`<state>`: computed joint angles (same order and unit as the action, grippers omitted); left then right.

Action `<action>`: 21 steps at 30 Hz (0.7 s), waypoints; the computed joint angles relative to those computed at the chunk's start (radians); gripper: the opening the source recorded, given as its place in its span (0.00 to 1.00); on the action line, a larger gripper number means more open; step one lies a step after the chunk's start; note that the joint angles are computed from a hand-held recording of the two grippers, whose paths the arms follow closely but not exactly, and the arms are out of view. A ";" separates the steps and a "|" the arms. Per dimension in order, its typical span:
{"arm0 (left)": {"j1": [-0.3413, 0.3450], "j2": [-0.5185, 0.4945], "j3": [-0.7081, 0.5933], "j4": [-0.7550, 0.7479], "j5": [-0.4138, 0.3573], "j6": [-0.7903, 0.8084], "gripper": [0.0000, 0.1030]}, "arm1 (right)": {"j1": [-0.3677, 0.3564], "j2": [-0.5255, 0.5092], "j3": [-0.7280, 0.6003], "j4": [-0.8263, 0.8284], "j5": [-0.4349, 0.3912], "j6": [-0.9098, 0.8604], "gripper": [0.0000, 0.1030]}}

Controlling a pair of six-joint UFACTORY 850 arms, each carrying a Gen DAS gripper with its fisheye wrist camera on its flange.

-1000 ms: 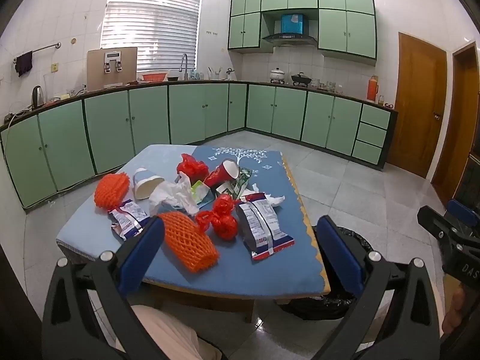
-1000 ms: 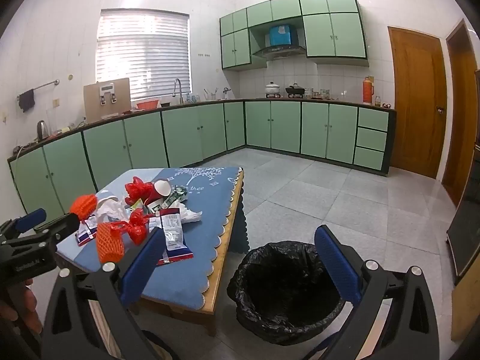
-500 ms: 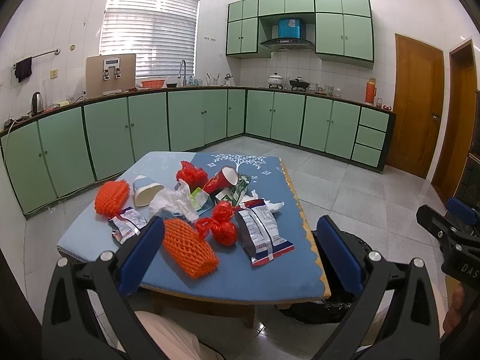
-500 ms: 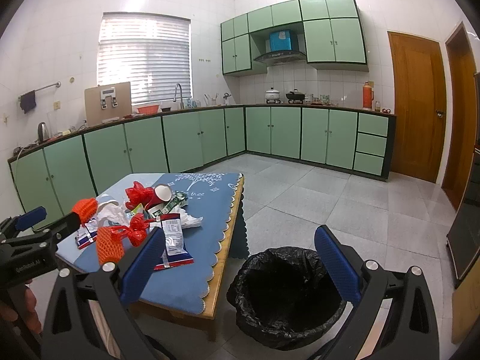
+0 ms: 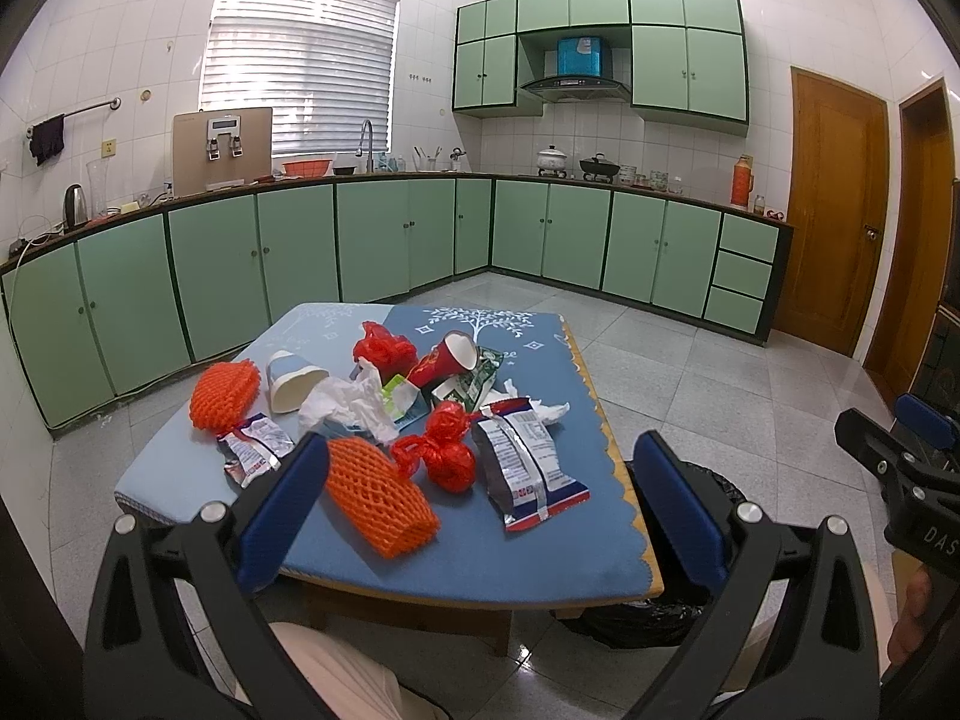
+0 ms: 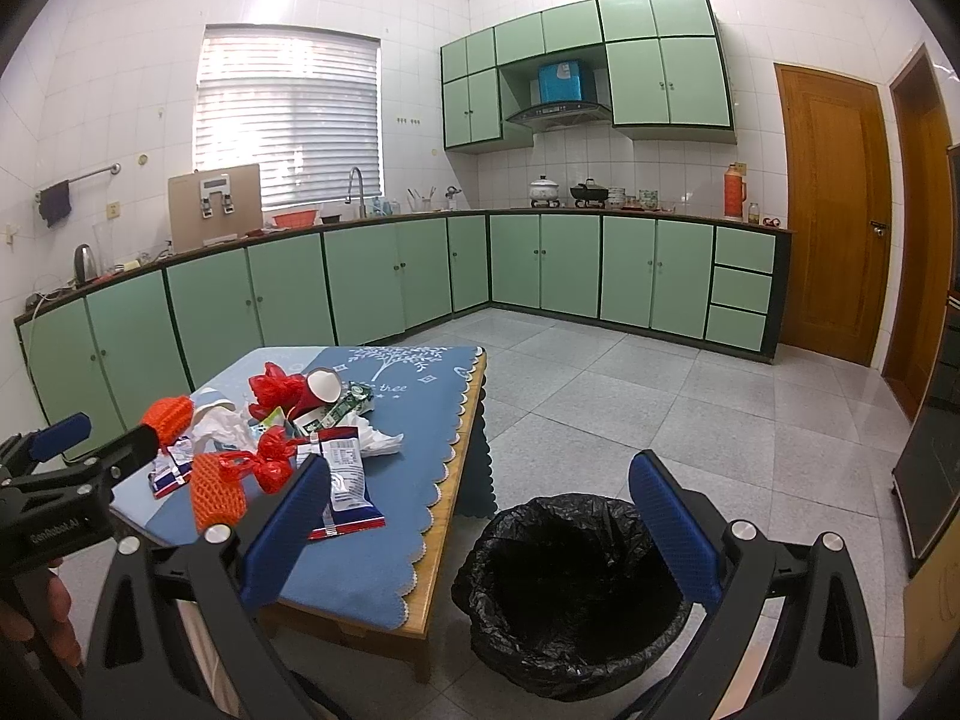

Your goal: Collect trash

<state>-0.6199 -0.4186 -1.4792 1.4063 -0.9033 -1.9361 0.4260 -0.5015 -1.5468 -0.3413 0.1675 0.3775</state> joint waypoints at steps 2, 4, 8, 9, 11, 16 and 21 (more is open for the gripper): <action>0.000 0.000 0.000 0.000 0.000 0.000 0.95 | -0.001 0.000 -0.001 -0.018 -0.002 0.018 0.94; 0.000 0.000 0.000 0.001 0.001 0.000 0.95 | -0.001 0.001 0.000 -0.012 -0.001 0.013 0.94; 0.000 0.001 0.002 0.001 0.001 0.000 0.95 | 0.000 0.000 0.000 -0.008 -0.001 0.010 0.94; 0.000 0.001 0.002 0.002 0.001 -0.001 0.95 | -0.001 0.001 0.000 -0.012 -0.001 0.013 0.94; 0.000 0.000 0.001 0.001 0.001 -0.001 0.95 | 0.000 0.001 0.000 -0.012 -0.002 0.013 0.94; 0.000 0.000 0.001 0.002 0.000 -0.001 0.95 | -0.001 0.001 0.003 -0.008 0.002 0.010 0.94; 0.001 0.001 0.003 0.004 0.001 -0.002 0.95 | -0.001 0.002 0.002 -0.021 0.000 0.026 0.94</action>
<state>-0.6184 -0.4180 -1.4765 1.4102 -0.9021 -1.9383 0.4250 -0.4999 -1.5445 -0.3627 0.1674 0.4030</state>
